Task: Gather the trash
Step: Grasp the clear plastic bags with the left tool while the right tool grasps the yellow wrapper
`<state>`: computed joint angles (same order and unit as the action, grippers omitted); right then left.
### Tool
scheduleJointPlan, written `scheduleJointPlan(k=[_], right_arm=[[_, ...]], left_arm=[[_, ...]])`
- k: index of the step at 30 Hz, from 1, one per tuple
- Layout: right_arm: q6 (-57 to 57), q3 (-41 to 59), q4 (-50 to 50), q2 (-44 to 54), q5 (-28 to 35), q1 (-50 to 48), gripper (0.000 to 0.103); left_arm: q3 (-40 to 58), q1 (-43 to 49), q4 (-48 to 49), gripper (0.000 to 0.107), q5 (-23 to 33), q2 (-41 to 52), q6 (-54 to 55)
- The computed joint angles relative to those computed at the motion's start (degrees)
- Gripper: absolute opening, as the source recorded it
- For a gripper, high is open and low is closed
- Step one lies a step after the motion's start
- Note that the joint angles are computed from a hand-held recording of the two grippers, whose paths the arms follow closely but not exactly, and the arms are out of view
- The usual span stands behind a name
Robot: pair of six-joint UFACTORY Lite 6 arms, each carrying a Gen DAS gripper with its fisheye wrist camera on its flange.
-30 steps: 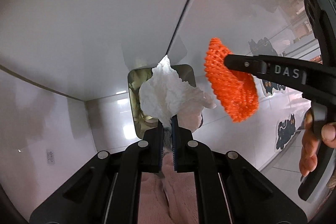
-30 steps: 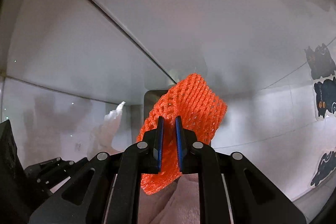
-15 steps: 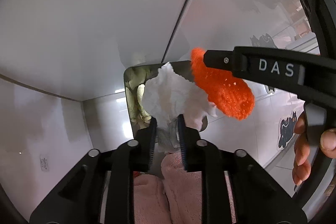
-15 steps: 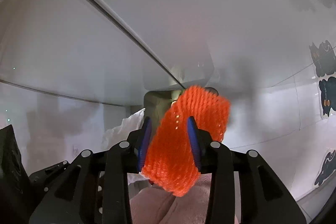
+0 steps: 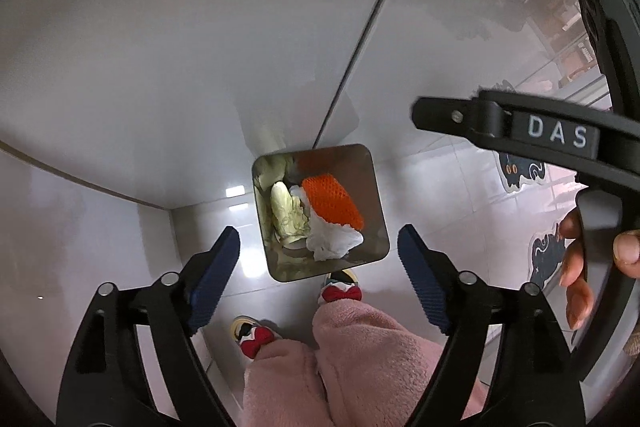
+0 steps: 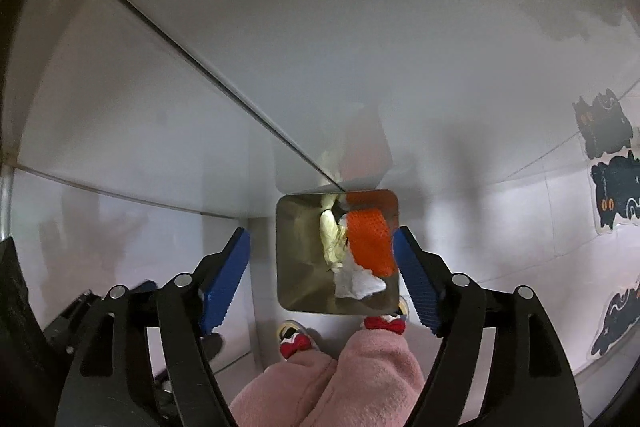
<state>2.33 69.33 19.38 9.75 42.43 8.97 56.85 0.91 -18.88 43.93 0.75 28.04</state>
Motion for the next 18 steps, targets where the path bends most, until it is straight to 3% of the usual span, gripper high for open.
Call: scheduleJointPlan(k=[2, 5, 11, 18], right_arm=[[1.0, 0.9, -1.5, -1.1, 1.7, -0.7, 0.090], [3.3, 3.4, -4.9, -4.4, 6.5, -0.8, 0.094], [5.8, 11.9, -6.8, -8.0, 15.8, -1.4, 0.095], [7.5, 25.1, -5.6, -7.5, 23.6, -5.6, 0.095]], left_arm=[[1.9, 0.5, 0.4, 0.083, 2.9, -1.7, -1.0], [5.6, 2.2, 1.0, 0.086, 8.1, -4.7, -2.0], [16.5, 6.1, 3.2, 0.090, 17.3, -8.0, -2.6], [32.8, 13.0, 0.0, 0.090, 26.2, -3.8, -0.8]])
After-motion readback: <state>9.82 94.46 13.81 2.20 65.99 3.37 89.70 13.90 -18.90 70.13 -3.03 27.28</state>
